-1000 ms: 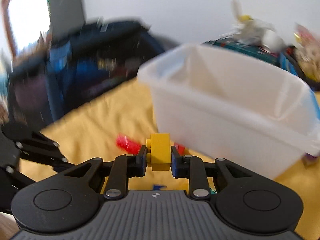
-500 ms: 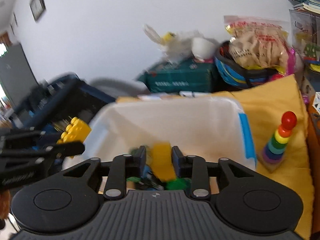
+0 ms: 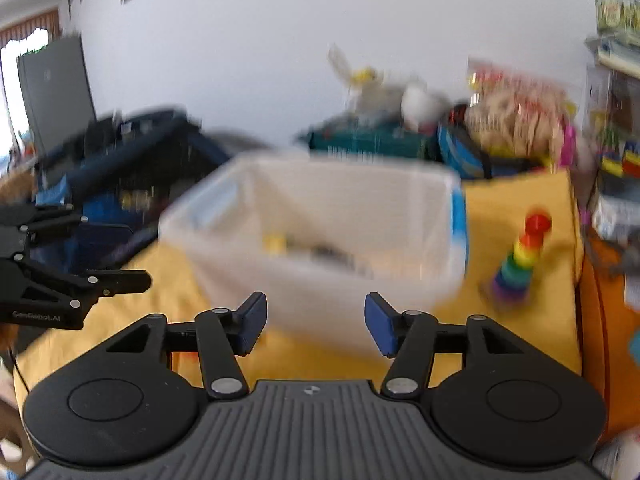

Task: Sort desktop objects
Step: 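Open both tools over the bin and move them back to the blanket, then grasp the long red brick with the left tool while the right tool grasps the yellow cube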

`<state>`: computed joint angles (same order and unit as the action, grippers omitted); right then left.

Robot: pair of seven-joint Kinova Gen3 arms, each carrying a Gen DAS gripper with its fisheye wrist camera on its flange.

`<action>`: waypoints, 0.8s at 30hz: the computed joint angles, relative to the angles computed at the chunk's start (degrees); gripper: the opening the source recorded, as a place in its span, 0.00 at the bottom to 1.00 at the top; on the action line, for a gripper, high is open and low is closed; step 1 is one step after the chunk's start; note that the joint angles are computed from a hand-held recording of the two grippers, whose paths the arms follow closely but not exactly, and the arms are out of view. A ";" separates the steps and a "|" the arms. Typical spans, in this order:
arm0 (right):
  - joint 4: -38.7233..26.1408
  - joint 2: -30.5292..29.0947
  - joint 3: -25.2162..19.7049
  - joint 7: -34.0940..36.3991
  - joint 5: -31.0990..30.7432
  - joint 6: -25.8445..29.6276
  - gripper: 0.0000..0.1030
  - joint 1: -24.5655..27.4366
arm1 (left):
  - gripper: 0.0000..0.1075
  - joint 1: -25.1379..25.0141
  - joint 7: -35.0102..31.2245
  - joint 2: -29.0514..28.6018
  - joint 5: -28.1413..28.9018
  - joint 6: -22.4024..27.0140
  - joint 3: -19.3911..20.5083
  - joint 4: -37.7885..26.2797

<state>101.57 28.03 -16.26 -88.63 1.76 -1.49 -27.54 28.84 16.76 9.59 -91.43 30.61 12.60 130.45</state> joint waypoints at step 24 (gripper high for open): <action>4.39 1.63 6.86 -3.41 -0.34 6.86 0.54 -8.59 | 0.28 -1.78 -22.65 -0.31 21.71 -22.28 -9.61 -0.43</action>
